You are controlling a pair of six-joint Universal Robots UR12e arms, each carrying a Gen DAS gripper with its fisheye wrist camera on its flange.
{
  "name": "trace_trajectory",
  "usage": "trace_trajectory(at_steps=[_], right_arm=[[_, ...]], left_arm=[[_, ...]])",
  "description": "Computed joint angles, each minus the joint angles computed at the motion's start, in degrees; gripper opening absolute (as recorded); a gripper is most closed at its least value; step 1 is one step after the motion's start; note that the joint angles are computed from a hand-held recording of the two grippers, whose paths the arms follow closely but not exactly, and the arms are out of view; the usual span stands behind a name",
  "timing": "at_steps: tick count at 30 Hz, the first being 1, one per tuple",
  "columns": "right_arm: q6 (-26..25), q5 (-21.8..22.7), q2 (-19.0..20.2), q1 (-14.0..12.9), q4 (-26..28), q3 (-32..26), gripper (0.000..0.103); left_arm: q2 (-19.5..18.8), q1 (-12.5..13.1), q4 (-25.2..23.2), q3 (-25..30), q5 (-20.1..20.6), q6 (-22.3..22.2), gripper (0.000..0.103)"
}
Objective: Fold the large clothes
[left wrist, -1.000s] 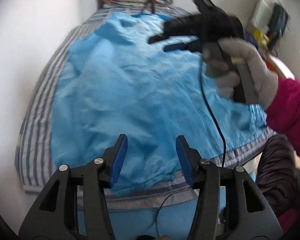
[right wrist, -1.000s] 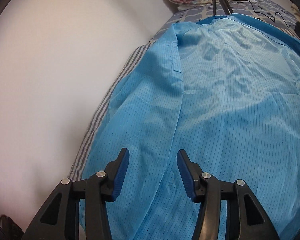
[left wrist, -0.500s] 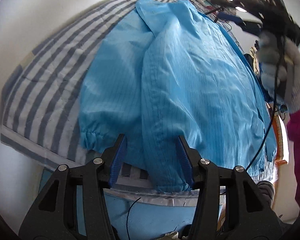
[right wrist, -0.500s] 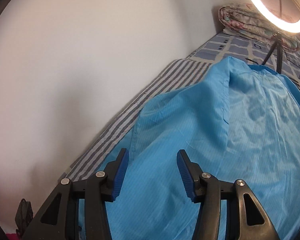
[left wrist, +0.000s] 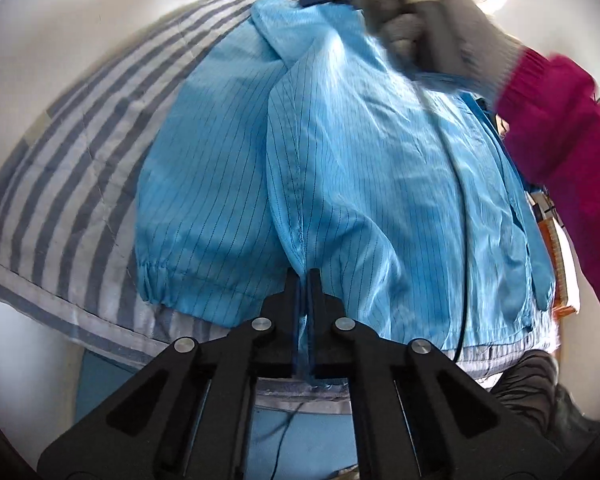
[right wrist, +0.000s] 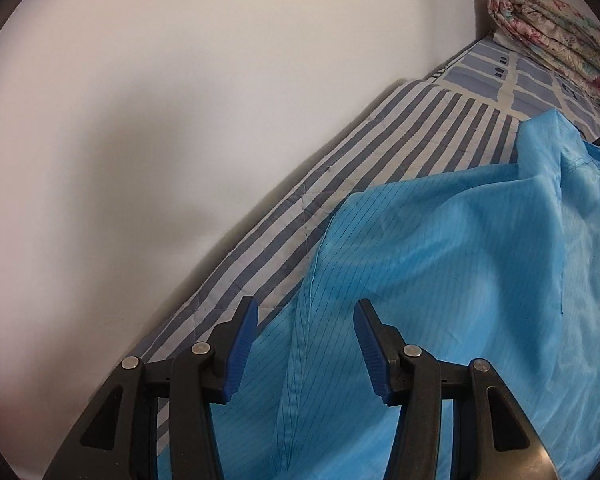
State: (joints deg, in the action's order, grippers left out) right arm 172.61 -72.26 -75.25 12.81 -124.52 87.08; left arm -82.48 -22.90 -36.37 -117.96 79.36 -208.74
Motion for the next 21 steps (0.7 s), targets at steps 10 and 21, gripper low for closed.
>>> trace_trajectory(at_steps=[10,21], right_arm=[[-1.0,-10.1,4.1,3.3,3.9,-3.4,0.021],[2.6,-6.3,3.6,2.7,3.0,-4.0,0.002]], left_arm=[[2.2,2.0,1.5,-1.7,-2.2,-0.5,0.0],[0.5,1.3,-0.9,-0.3,-2.4,-1.6,0.0]])
